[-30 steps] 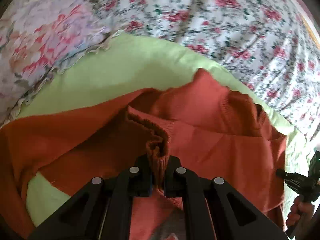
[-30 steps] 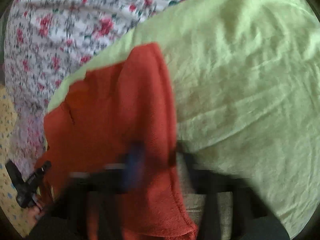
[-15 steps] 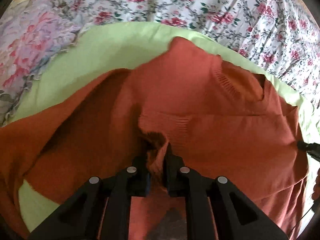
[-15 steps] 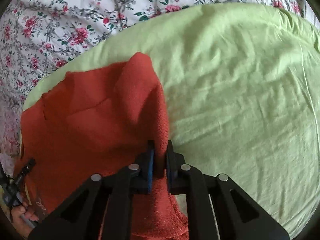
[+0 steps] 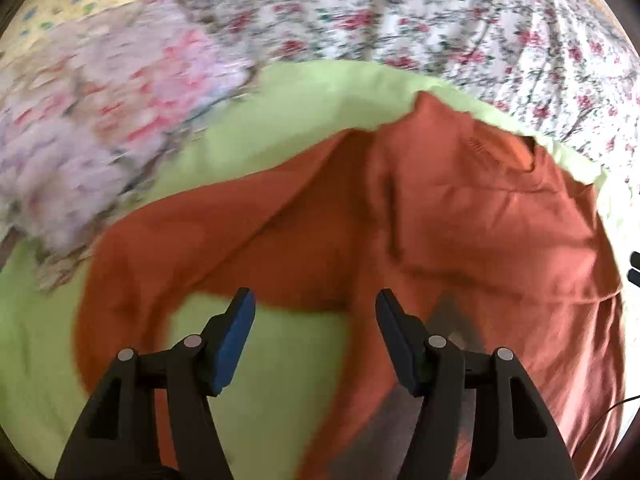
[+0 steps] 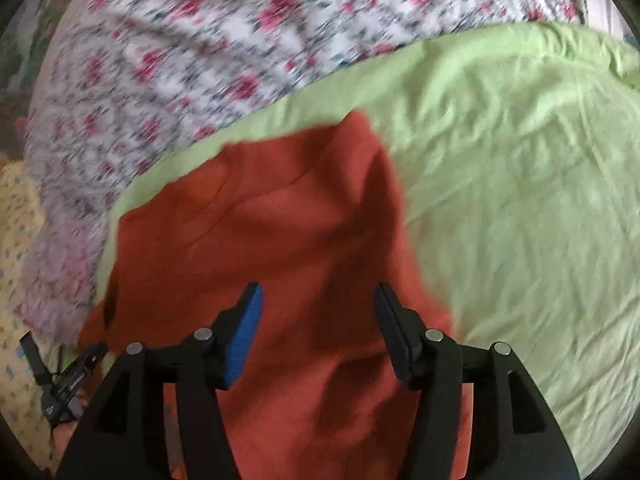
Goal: Fold small clothes
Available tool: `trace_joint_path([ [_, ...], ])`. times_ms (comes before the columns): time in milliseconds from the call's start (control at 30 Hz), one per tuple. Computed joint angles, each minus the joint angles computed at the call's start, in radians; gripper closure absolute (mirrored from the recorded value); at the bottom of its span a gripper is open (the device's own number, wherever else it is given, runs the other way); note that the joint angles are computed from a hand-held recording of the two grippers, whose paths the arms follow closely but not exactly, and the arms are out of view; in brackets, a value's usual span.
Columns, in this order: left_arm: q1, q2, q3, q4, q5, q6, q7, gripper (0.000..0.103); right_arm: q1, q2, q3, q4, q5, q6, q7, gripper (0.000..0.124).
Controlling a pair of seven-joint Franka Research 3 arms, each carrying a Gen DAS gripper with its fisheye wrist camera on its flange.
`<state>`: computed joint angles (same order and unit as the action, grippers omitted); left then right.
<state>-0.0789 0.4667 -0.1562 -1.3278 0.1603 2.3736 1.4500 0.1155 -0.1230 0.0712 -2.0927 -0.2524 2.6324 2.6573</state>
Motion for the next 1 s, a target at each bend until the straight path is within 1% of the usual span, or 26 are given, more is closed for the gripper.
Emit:
trace_joint_path([
  [133, 0.043, -0.088, 0.017, -0.116, -0.007, -0.019, 0.008, 0.040, 0.038, -0.009, 0.023, -0.029, 0.063, 0.020, -0.018, 0.065],
  [200, 0.048, -0.111, 0.029, -0.144, 0.010, -0.046, -0.007, 0.040, 0.056, -0.010, 0.027, -0.036, 0.097, 0.029, -0.031, 0.065],
  [300, 0.066, -0.171, 0.044, -0.218, 0.024, -0.038, -0.038, 0.038, 0.077, -0.004, 0.039, -0.038, 0.124, 0.024, -0.028, 0.065],
  [400, 0.085, -0.212, 0.049, -0.265, 0.007, -0.013, -0.082, 0.030, 0.090, -0.005, 0.045, -0.038, 0.130, 0.012, -0.020, 0.065],
  [433, 0.093, -0.216, 0.050, -0.272, -0.001, -0.008, -0.088, 0.028, 0.093, -0.009, 0.046, -0.042, 0.132, 0.014, -0.018, 0.065],
  [467, 0.098, -0.214, 0.051, -0.272, -0.005, -0.012, -0.091, 0.027, 0.096, -0.008, 0.047, -0.040, 0.132, 0.015, -0.016, 0.065],
  [533, 0.102, -0.185, 0.054, -0.237, -0.001, -0.047, -0.104, 0.027, 0.098, -0.007, 0.051, -0.036, 0.126, 0.012, -0.007, 0.065],
  [600, 0.121, -0.162, 0.049, -0.217, -0.041, -0.052, -0.104, 0.028, 0.103, -0.004, 0.051, -0.028, 0.126, 0.006, -0.008, 0.065],
  [633, 0.133, -0.151, 0.044, -0.208, -0.071, -0.053, -0.099, 0.029, 0.105, -0.004, 0.052, -0.025, 0.123, 0.000, -0.004, 0.065],
  [700, 0.159, -0.116, 0.030, -0.176, -0.142, -0.070, -0.082, 0.035, 0.109, -0.007, 0.054, -0.023, 0.118, -0.001, 0.001, 0.065],
  [733, 0.171, -0.097, 0.022, -0.161, -0.178, -0.078, -0.072, 0.043, 0.111, -0.007, 0.056, -0.022, 0.114, -0.003, 0.005, 0.065],
  [767, 0.176, -0.084, 0.019, -0.150, -0.195, -0.083, -0.068, 0.058, 0.113, -0.008, 0.056, -0.020, 0.112, -0.007, 0.003, 0.065],
  [800, 0.185, -0.069, 0.011, -0.135, -0.223, -0.092, -0.057, 0.066, 0.113, -0.008, 0.057, -0.019, 0.106, -0.013, 0.007, 0.065],
  [833, 0.195, -0.060, 0.002, -0.128, -0.252, -0.093, -0.043, 0.076, 0.114, -0.010, 0.059, -0.019, 0.099, -0.018, 0.014, 0.065],
  [867, 0.198, -0.065, -0.002, -0.142, -0.266, -0.066, -0.033, 0.086, 0.114, -0.012, 0.060, -0.021, 0.096, -0.020, 0.020, 0.065],
  [900, 0.199, -0.073, -0.006, -0.154, -0.275, -0.044, -0.021, 0.091, 0.115, -0.015, 0.060, -0.023, 0.096, -0.020, 0.023, 0.065],
  [933, 0.205, -0.086, -0.019, -0.170, -0.301, -0.017, 0.008, 0.093, 0.115, -0.018, 0.059, -0.027, 0.097, -0.021, 0.023, 0.065],
  [1000, 0.219, -0.115, -0.045, -0.204, -0.374, 0.032, 0.067, 0.094, 0.112, -0.023, 0.060, -0.032, 0.089, -0.026, 0.033, 0.065],
])
